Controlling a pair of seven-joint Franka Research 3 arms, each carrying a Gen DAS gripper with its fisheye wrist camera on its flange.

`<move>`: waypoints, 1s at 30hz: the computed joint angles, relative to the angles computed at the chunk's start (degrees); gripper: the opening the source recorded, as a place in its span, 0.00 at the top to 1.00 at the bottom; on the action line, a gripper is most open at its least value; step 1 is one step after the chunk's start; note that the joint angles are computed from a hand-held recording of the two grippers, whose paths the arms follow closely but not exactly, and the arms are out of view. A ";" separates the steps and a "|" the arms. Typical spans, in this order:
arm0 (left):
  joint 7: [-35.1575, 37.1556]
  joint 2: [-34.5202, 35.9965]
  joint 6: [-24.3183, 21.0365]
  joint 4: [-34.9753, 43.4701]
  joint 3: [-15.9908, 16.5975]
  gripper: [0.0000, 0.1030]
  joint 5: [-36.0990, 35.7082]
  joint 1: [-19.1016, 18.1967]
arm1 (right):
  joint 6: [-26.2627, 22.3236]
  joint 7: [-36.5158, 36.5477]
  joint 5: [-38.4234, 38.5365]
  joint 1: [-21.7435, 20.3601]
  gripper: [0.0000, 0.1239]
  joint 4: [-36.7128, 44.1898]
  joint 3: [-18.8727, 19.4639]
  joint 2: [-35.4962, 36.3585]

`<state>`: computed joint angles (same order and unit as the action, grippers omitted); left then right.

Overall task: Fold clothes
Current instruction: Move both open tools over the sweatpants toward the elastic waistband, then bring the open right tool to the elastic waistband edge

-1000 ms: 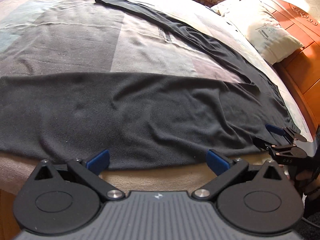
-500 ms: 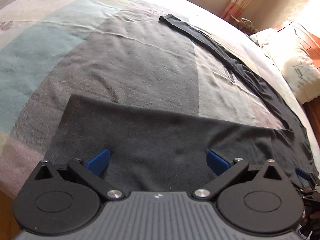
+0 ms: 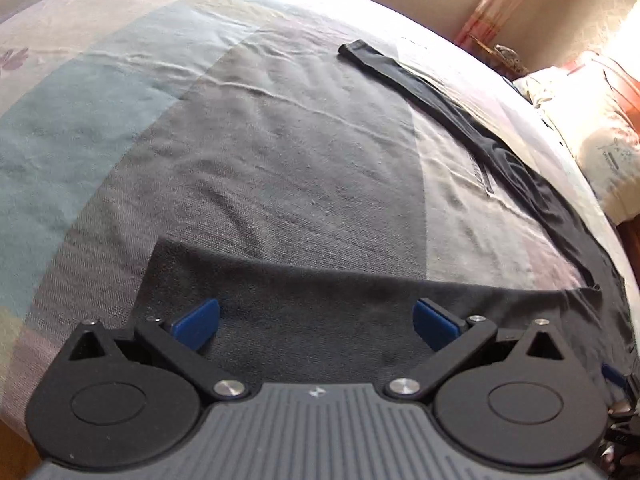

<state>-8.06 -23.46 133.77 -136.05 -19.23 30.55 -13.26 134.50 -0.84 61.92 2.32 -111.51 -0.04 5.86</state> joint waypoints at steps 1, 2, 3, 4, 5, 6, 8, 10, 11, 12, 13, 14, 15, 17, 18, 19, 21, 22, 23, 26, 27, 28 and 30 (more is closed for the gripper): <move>1.34 0.58 -1.12 0.86 0.18 0.01 -0.72 -0.38 | -0.12 -0.48 0.38 -0.10 0.17 -0.10 -0.02 -0.03; 2.23 1.04 -2.45 1.88 0.25 0.01 -1.55 -0.72 | -0.24 -0.72 0.50 -0.16 0.17 -0.15 -0.05 -0.08; 3.15 1.68 -4.17 3.47 0.04 0.01 -2.11 -1.08 | -0.47 -0.24 -0.09 -0.15 0.17 0.05 -0.10 -0.06; 4.06 2.40 -5.97 5.20 -0.21 0.01 -2.55 -1.45 | -0.82 0.91 -1.50 -0.12 0.17 0.66 -0.22 0.05; 5.16 3.20 -6.80 6.85 -0.63 0.01 -1.84 -1.76 | -1.20 2.26 -3.23 -0.09 0.17 1.46 -0.35 0.19; 6.33 4.05 -7.44 8.51 -1.05 0.01 -0.92 -2.08 | -1.62 3.59 -4.93 -0.10 0.17 2.29 -0.45 0.35; 9.40 7.05 -6.59 12.58 -1.46 0.01 1.07 -2.81 | 0.95 1.55 -1.86 -0.70 0.17 3.06 -0.45 0.52; 12.40 11.24 -5.52 17.38 -1.61 0.01 2.98 -3.44 | 4.97 1.21 1.36 -1.24 0.17 4.82 -0.57 1.75; 13.86 13.96 -4.95 20.21 -1.64 0.01 4.09 -3.79 | 6.29 3.99 0.42 -1.44 0.17 6.70 -0.81 3.16; 15.38 16.75 -4.48 23.16 -1.56 0.01 5.18 -4.27 | 7.55 8.19 -1.68 -1.63 0.17 9.02 -1.13 5.08; 16.96 19.97 -3.59 26.47 -1.39 0.01 6.39 -4.88 | 9.21 13.10 -4.58 -1.69 0.17 10.87 -1.45 6.81; 18.73 23.30 -2.69 30.01 -1.07 0.01 7.48 -5.66 | 11.10 18.04 -7.73 -1.67 0.17 12.20 -1.77 8.18; 19.98 26.30 -1.69 33.20 -0.63 0.01 8.55 -6.59 | 12.71 23.33 -11.22 -1.51 0.17 13.62 -2.32 9.62; 22.77 32.64 1.02 39.94 0.29 0.01 9.94 -8.57 | 13.67 31.63 -17.63 -1.49 0.17 15.46 -3.58 11.88; 24.08 35.71 2.07 43.33 0.75 0.01 10.51 -9.63 | 13.67 35.47 -20.72 -1.48 0.17 16.36 -4.31 12.97; 25.61 38.87 3.05 46.94 1.21 0.01 10.86 -10.70 | 13.42 36.65 -21.28 -2.27 0.17 16.82 -4.06 13.61; 29.29 44.86 2.51 54.16 1.91 0.01 10.09 -12.86 | 13.01 35.40 -19.73 -4.68 0.17 16.86 -2.13 14.03; 31.23 47.83 2.05 57.74 2.26 0.01 9.69 -14.01 | 13.14 35.03 -20.08 -5.34 0.17 16.74 -1.38 14.01; 33.13 50.34 1.40 60.82 2.47 0.01 8.70 -14.93 | 13.26 34.63 -20.40 -5.94 0.17 16.61 -0.70 13.98; 35.95 55.27 -1.28 67.06 3.62 0.01 5.54 -17.33 | 13.32 33.97 -20.10 -7.27 0.17 16.99 0.81 14.36; 36.48 56.67 -2.26 68.88 4.10 0.01 4.55 -18.12 | 13.40 33.11 -19.32 -7.81 0.17 16.90 1.35 14.36; 36.46 57.00 -3.10 69.22 4.60 0.01 3.46 -18.69 | 13.59 31.82 -18.26 -8.36 0.17 16.59 1.91 14.22; 36.22 57.31 -4.75 69.42 5.58 0.01 1.26 -19.72 | 13.86 29.36 -16.12 -9.18 0.17 16.07 2.69 13.97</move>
<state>28.16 33.84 129.02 -66.63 -13.66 31.80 -32.98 148.36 28.52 45.81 -6.87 -95.45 2.64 19.83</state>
